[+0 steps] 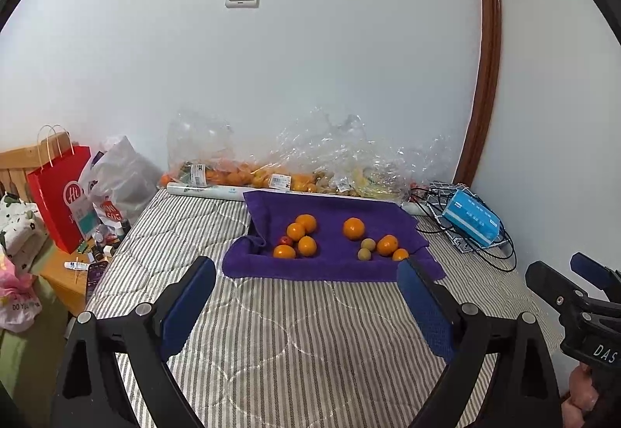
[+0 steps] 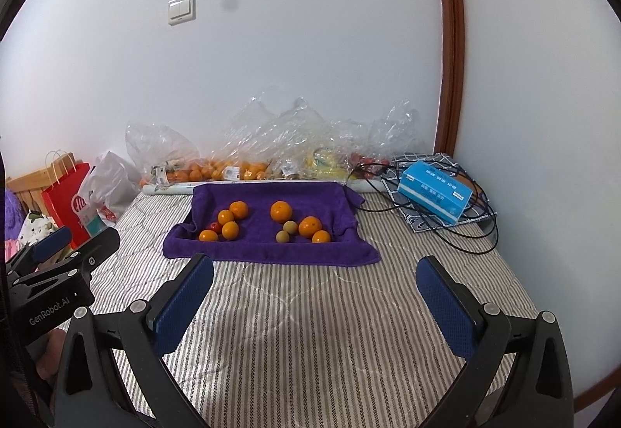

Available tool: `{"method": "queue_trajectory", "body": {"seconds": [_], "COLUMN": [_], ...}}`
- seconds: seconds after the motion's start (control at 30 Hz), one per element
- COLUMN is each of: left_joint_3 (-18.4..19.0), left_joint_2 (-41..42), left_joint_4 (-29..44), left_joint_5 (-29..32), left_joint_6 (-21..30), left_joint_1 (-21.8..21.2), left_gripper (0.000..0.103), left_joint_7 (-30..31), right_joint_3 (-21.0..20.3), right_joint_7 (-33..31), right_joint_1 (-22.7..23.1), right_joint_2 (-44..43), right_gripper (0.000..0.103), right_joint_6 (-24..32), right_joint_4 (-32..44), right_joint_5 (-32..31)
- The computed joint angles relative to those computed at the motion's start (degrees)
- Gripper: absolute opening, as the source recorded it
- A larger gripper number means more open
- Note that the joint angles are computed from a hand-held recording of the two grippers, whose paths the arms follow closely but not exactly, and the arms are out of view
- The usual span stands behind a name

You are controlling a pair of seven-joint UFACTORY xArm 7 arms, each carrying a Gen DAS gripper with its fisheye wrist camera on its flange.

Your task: Organize fruits

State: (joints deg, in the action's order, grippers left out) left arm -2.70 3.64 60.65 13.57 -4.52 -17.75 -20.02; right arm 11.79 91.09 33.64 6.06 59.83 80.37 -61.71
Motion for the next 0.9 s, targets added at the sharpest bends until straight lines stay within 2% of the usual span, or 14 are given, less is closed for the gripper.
{"method": "queue_trajectory", "body": {"seconds": [0.43,0.83,0.9], "left_joint_3": [1.56,-0.85,-0.08], "left_joint_2": [-0.36,-0.37,-0.4], "left_joint_4": [-0.21,-0.32,-0.34], "left_joint_5": [3.9,1.4,2.31], "left_joint_6": [-0.03,0.17,0.14], "left_joint_1": [-1.21,0.52,-0.13], "left_gripper": [0.095,0.095,0.095], "left_joint_7": [-3.88,-1.55,-2.45], "right_joint_3": [0.14,0.32,0.31], "right_joint_7": [0.85,1.06,1.0], "right_joint_1": [-0.04,-0.12,-0.17], "right_joint_2": [-0.3,-0.53,-0.56], "right_gripper": [0.103,0.103,0.103], "right_joint_6": [0.4,0.5,0.43], "right_joint_4": [-0.31,-0.62,-0.64], "right_joint_5": [-0.11,-0.2,-0.15]}}
